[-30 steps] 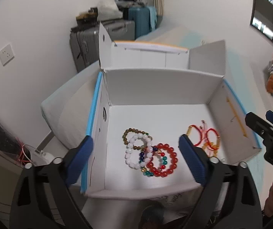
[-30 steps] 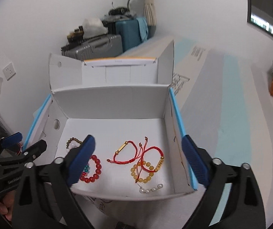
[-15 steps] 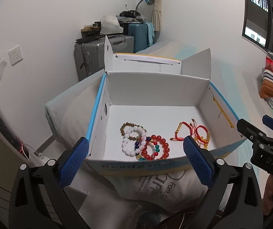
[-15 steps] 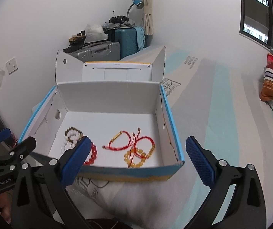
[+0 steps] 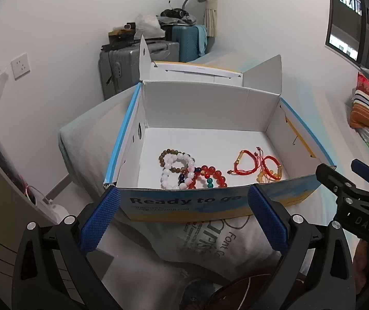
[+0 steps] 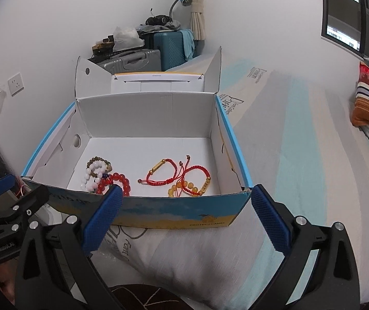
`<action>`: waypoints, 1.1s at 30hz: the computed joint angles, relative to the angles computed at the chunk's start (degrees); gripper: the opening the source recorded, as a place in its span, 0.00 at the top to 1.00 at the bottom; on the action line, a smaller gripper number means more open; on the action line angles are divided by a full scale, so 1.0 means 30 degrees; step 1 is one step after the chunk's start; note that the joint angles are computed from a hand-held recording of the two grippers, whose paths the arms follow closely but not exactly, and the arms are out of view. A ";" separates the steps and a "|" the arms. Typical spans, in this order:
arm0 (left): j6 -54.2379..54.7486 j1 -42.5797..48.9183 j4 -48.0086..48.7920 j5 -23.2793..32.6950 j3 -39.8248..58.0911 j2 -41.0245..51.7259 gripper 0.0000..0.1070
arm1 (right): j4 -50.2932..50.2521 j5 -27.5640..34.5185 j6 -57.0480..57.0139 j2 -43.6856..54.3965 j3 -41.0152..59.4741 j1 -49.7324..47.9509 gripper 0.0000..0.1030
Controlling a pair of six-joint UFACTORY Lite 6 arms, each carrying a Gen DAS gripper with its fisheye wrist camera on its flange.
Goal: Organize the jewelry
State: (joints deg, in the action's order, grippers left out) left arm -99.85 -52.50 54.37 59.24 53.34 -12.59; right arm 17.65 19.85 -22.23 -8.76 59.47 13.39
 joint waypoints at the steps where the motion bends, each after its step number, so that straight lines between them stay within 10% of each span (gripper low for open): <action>1: -0.0039 0.0031 0.0012 -0.0042 -0.0024 0.0010 0.09 | -0.0004 0.0006 0.0007 0.0054 0.0057 0.0004 0.07; 33: 0.0208 0.0059 -0.0396 0.0350 0.0752 0.1064 0.09 | -0.0482 0.0010 0.0469 0.0287 0.0035 -0.0104 0.07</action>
